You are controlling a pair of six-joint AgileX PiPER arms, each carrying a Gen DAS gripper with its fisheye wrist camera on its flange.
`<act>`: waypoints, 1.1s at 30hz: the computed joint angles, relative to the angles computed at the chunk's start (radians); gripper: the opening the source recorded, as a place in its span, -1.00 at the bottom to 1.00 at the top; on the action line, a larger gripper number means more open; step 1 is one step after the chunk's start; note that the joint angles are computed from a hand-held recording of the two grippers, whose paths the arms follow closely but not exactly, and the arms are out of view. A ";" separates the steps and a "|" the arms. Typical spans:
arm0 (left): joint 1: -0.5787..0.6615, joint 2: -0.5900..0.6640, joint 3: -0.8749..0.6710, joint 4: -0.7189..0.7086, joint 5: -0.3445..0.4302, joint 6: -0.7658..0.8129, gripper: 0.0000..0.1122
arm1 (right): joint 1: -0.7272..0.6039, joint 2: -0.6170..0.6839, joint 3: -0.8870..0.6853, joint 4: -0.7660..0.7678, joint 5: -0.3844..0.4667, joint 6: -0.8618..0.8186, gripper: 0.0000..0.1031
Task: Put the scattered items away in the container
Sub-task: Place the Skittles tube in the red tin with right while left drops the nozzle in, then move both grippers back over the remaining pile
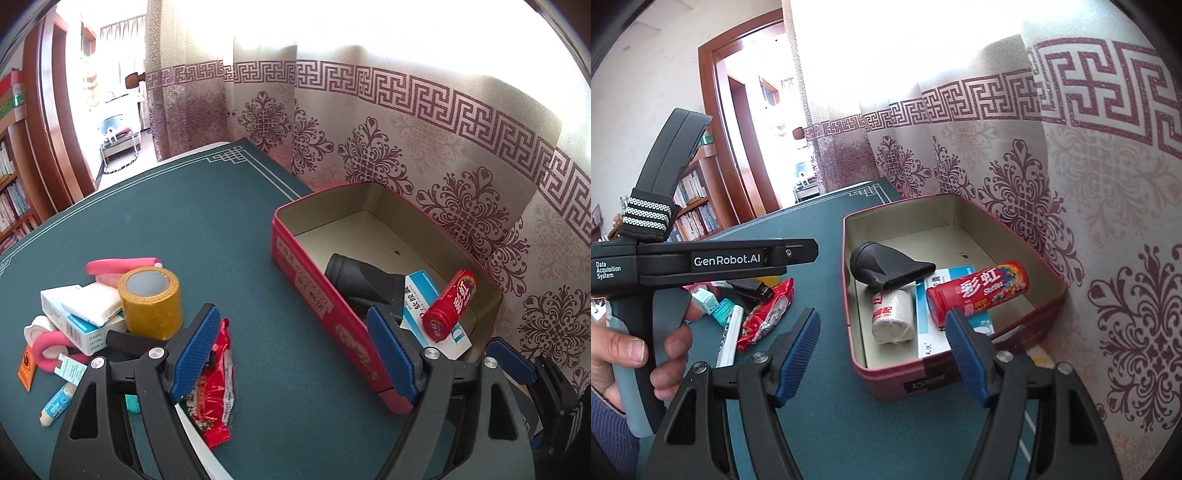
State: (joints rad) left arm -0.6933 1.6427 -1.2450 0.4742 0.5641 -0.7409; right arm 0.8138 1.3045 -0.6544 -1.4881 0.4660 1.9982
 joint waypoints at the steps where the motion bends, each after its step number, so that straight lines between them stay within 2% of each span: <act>1: 0.012 -0.020 0.023 -0.001 -0.002 -0.004 0.51 | 0.014 0.005 -0.005 0.004 0.004 -0.002 0.46; 10: 0.168 -0.201 0.268 -0.008 -0.048 -0.018 0.51 | 0.133 0.102 -0.099 0.057 0.031 -0.063 0.47; 14: 0.277 -0.273 0.373 -0.045 -0.079 0.025 0.51 | 0.159 0.157 -0.151 0.084 0.011 -0.097 0.50; 17: 0.350 -0.309 0.431 -0.014 -0.091 0.006 0.51 | 0.170 0.202 -0.191 0.116 -0.014 -0.127 0.51; 20: 0.412 -0.333 0.473 0.012 -0.104 -0.001 0.51 | 0.184 0.244 -0.231 0.160 -0.026 -0.173 0.51; 26: 0.514 -0.346 0.514 -0.039 -0.154 0.090 0.51 | 0.209 0.315 -0.305 0.260 -0.033 -0.283 0.51; 33: 0.562 -0.308 0.515 -0.078 -0.190 0.146 0.51 | 0.217 0.361 -0.361 0.339 -0.021 -0.368 0.52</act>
State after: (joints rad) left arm -0.1308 1.3348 -0.7303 0.3965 0.3736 -0.5954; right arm 1.0313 1.6653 -1.0152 -1.1490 0.4453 1.6301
